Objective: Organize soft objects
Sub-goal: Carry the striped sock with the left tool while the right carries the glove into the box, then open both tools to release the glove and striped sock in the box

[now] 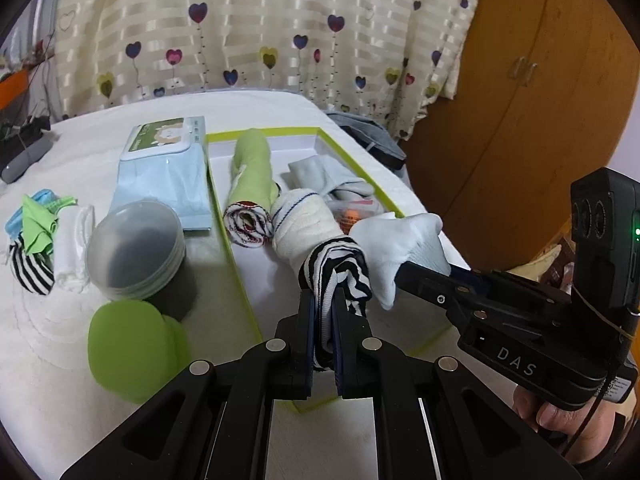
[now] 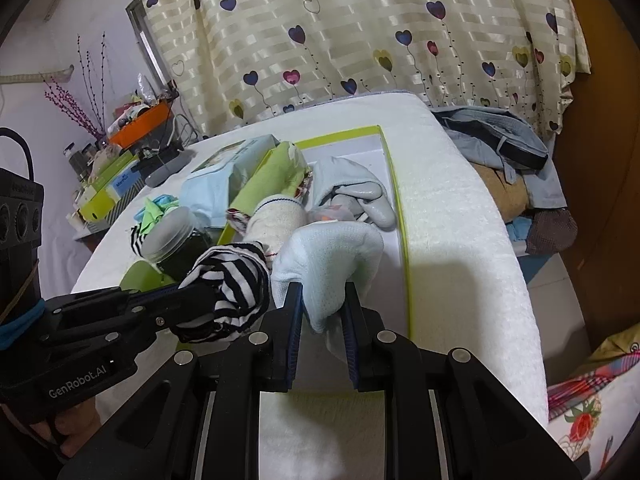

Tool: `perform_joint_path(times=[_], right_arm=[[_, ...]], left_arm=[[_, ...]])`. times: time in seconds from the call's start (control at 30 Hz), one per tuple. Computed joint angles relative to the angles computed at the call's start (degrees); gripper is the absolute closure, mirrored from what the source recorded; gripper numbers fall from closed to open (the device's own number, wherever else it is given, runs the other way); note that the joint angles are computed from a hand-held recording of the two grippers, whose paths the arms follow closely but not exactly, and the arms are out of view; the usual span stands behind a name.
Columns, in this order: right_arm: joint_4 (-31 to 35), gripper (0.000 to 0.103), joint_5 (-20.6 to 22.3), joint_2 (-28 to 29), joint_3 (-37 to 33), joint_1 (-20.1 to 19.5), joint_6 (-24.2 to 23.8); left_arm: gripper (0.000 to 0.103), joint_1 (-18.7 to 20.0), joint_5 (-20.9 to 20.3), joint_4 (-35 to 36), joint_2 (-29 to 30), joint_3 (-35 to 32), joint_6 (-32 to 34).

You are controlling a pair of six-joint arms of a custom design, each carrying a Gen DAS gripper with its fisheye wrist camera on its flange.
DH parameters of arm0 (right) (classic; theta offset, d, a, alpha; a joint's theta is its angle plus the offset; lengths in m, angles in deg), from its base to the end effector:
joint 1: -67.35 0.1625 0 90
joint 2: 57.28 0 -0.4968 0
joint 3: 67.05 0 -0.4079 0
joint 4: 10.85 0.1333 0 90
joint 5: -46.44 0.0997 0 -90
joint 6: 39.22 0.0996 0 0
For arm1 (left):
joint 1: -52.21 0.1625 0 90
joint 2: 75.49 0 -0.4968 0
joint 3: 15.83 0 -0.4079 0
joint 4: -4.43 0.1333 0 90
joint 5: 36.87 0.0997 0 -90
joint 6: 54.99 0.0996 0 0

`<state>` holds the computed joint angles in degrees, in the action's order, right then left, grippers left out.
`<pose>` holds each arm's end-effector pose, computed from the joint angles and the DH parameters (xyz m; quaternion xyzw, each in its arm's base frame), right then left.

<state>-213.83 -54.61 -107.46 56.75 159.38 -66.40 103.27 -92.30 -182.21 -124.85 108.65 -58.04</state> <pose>0.1344 -0.5678 0.1404 0.2049 -0.9151 0.3074 0.1615 -0.1988 -0.5480 0.1055 0.2362 0.9095 -0.2710 0.2087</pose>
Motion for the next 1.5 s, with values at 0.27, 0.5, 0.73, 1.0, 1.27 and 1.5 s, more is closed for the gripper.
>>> perform_joint_path(times=[0.27,0.5,0.73,1.0,1.27,1.5], right_arm=[[2.9,0.083,-0.9,2.0,-4.3,0.4,-0.5],[4.6,0.083,-1.0,3.1,-7.5,0.5,-0.8],[5.8,0.08,-1.1,3.5,-9.1,0.5,-0.3],[1.7,0.054,-3.0,3.0,-6.5,1.5,-2.2],[-2.2,0.054,-4.0,1.8,-3.5,2.4,-2.2],[-5.0,0.054,-4.4,1.0,-1.2,3.3,-2.2]], left_arm=[[0.096,0.9,1.8,0.6,1.7,-2.5,-0.6],[0.096,1.2,4.1,-0.1,3.2,-4.9,0.1],[0.096,1.8,4.8,0.0,4.3,-6.6,0.1],[0.091,1.2,4.5,-1.6,3.2,-5.0,0.1],[0.087,-0.1,5.1,-3.4,1.5,-2.5,0.3],[0.085,-1.3,6.4,-5.3,0.0,0.1,0.2]])
